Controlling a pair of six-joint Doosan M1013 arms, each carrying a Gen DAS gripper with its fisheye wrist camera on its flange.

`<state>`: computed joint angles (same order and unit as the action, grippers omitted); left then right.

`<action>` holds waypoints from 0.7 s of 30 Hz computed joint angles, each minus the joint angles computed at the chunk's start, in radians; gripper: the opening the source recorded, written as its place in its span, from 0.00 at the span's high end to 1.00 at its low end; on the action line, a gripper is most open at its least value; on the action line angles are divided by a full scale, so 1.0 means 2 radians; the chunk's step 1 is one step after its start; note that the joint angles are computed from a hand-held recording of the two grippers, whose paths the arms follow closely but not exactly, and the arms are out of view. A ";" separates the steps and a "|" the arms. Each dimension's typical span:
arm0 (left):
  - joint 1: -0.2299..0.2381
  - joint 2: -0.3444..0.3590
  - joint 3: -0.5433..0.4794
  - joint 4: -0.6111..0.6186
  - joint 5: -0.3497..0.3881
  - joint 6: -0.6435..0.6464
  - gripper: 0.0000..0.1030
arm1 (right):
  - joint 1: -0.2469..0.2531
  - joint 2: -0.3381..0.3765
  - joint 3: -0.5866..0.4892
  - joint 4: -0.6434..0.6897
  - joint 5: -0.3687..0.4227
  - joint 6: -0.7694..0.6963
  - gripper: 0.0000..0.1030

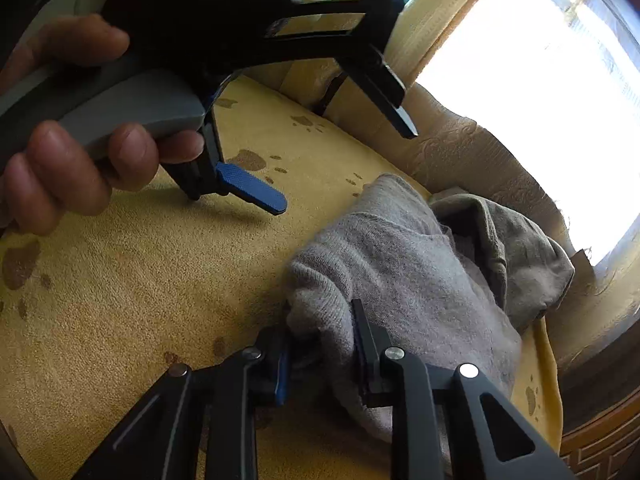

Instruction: Fold clothes

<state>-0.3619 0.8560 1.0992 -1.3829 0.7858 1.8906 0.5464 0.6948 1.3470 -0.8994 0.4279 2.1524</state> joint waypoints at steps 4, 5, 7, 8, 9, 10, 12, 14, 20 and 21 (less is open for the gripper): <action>-0.003 0.011 -0.019 0.004 0.023 -0.015 0.00 | -0.016 -0.013 0.011 0.030 -0.035 0.024 0.79; -0.005 0.015 -0.028 0.012 0.030 -0.026 0.00 | -0.015 -0.016 0.016 0.014 -0.039 0.043 0.79; -0.009 0.024 -0.051 0.040 0.045 -0.052 0.00 | -0.013 -0.024 0.026 -0.018 -0.045 0.080 0.79; -0.012 0.029 -0.063 0.054 0.053 -0.065 0.00 | -0.011 -0.027 0.030 -0.033 -0.047 0.098 0.79; -0.014 0.034 -0.076 0.070 0.060 -0.081 0.00 | -0.010 -0.030 0.034 -0.047 -0.049 0.116 0.79; -0.017 0.039 -0.089 0.086 0.065 -0.097 0.00 | -0.009 -0.034 0.040 -0.067 -0.051 0.138 0.79; -0.021 0.049 -0.109 0.095 0.077 -0.118 0.00 | -0.009 -0.036 0.046 -0.098 -0.053 0.172 0.79; -0.025 0.058 -0.125 0.100 0.084 -0.141 0.00 | -0.010 -0.038 0.047 -0.113 -0.056 0.190 0.79; -0.031 0.061 -0.130 0.124 0.060 -0.178 0.13 | -0.009 -0.042 0.059 -0.168 -0.061 0.251 0.79; -0.031 0.060 -0.128 0.130 0.055 -0.180 0.21 | -0.009 -0.043 0.060 -0.169 -0.064 0.254 0.79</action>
